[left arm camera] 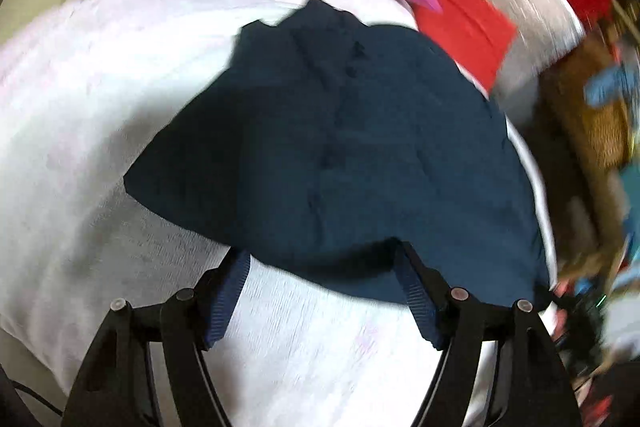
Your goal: Fold large clothes
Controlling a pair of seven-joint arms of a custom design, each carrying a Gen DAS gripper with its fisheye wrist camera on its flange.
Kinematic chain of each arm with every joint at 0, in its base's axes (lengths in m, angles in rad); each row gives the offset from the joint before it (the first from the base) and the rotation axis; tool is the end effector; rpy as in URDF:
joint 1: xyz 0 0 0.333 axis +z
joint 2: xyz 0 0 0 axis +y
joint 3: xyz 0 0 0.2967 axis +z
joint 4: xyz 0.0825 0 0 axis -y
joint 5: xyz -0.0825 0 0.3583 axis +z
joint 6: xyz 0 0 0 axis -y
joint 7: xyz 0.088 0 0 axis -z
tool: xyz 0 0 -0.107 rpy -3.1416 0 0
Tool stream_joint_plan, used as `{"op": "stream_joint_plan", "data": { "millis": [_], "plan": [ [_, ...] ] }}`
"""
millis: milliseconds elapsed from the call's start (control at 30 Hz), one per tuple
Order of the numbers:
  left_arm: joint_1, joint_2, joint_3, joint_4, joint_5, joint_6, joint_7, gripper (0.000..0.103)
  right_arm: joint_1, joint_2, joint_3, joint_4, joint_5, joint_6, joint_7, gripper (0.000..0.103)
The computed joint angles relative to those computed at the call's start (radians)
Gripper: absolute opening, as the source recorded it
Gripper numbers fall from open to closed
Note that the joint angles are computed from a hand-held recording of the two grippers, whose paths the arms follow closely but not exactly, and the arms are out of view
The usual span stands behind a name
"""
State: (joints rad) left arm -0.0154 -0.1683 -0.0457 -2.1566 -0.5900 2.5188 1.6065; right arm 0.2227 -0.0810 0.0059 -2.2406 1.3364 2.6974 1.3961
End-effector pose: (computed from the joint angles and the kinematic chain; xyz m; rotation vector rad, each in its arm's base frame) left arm 0.5213 -0.0279 0.5202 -2.3516 1.7455 -1.0415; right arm 0.5120 0.0857 0.4368 -0.9312 2.0162 0.3757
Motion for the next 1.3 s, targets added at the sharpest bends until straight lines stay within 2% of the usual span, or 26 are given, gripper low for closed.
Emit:
{"op": "stream_joint_plan", "data": {
  "millis": [67, 133, 167, 200, 267, 333, 400, 467, 533, 567, 600, 633, 700, 733, 767, 800, 867, 933, 1000, 1167, 1233, 1300],
  "plan": [
    [-0.008, 0.031, 0.017, 0.016, -0.078, 0.003, 0.009, 0.078, 0.003, 0.029, 0.001, 0.025, 0.089, 0.024, -0.05, 0.073],
    [0.001, 0.05, 0.008, 0.017, -0.145, 0.023, 0.029, 0.078, 0.004, 0.056, 0.012, 0.053, 0.127, 0.052, -0.085, 0.07],
    [0.003, 0.059, 0.008, 0.016, -0.197, 0.036, 0.042, 0.078, 0.005, 0.063, 0.018, 0.061, 0.122, 0.07, -0.086, 0.066],
    [0.002, 0.064, 0.012, 0.015, -0.264, 0.046, 0.072, 0.078, 0.008, 0.074, 0.026, 0.073, 0.1, 0.099, -0.079, 0.055],
    [0.007, 0.067, 0.007, 0.011, -0.326, 0.072, 0.101, 0.06, 0.013, 0.079, 0.037, 0.081, 0.042, 0.134, -0.049, 0.043],
    [0.006, 0.055, -0.009, -0.009, -0.343, 0.122, 0.111, 0.049, 0.028, 0.075, 0.053, 0.087, -0.034, 0.201, -0.016, 0.034],
    [0.002, 0.047, -0.019, -0.018, -0.311, 0.161, 0.109, 0.045, 0.044, 0.058, 0.065, 0.078, -0.089, 0.271, -0.018, 0.028],
    [0.001, 0.04, -0.027, -0.029, -0.248, 0.189, 0.086, 0.044, 0.064, 0.04, 0.075, 0.063, -0.173, 0.338, 0.012, 0.028],
    [0.011, 0.055, -0.039, -0.021, -0.106, 0.185, 0.011, 0.047, 0.068, 0.031, 0.073, 0.038, -0.329, 0.341, 0.126, 0.028],
    [0.017, 0.065, -0.047, -0.017, -0.018, 0.177, -0.044, 0.057, 0.072, 0.038, 0.053, 0.029, -0.483, 0.312, 0.264, 0.028],
    [0.025, 0.073, -0.055, -0.009, 0.075, 0.168, -0.104, 0.063, 0.042, 0.056, 0.063, 0.037, -0.585, 0.255, 0.36, 0.033],
    [0.031, 0.075, -0.051, -0.006, 0.131, 0.16, -0.121, 0.068, 0.039, 0.064, 0.055, 0.044, -0.618, 0.217, 0.403, 0.035],
    [0.031, 0.056, -0.049, -0.015, 0.193, 0.15, -0.14, 0.068, 0.038, 0.05, 0.047, 0.041, -0.587, 0.191, 0.392, 0.042],
    [0.032, 0.039, -0.051, -0.025, 0.237, 0.143, -0.151, 0.068, 0.034, 0.039, 0.045, 0.037, -0.632, 0.179, 0.428, 0.048],
    [0.037, 0.018, -0.057, -0.038, 0.295, 0.133, -0.177, 0.068, 0.028, 0.024, 0.045, 0.028, -0.706, 0.166, 0.487, 0.059],
    [0.041, -0.003, -0.062, -0.05, 0.35, 0.126, -0.207, 0.068, 0.02, 0.004, 0.049, 0.017, -0.804, 0.15, 0.562, 0.064],
    [0.053, -0.058, -0.079, -0.083, 0.463, 0.124, -0.266, 0.068, 0.015, -0.037, 0.05, -0.011, -0.903, 0.14, 0.615, 0.064],
    [0.076, -0.123, -0.115, -0.12, 0.605, 0.139, -0.349, 0.069, -0.004, -0.081, 0.069, -0.026, -1.055, 0.105, 0.708, 0.064],
    [0.089, -0.204, -0.141, -0.161, 0.716, 0.16, -0.406, 0.076, -0.021, -0.136, 0.092, -0.05, -1.187, 0.073, 0.789, 0.064],
    [0.099, -0.375, -0.172, -0.205, 0.834, 0.187, -0.432, 0.086, -0.039, -0.249, 0.149, -0.056, -1.418, -0.022, 0.883, 0.067],
    [0.097, -0.433, -0.181, -0.211, 0.877, 0.191, -0.452, 0.088, -0.045, -0.289, 0.174, -0.039, -1.503, -0.064, 0.903, 0.072],
    [0.092, -0.479, -0.184, -0.206, 0.891, 0.187, -0.491, 0.088, -0.049, -0.332, 0.206, -0.02, -1.584, -0.109, 0.922, 0.072]
  ]
}}
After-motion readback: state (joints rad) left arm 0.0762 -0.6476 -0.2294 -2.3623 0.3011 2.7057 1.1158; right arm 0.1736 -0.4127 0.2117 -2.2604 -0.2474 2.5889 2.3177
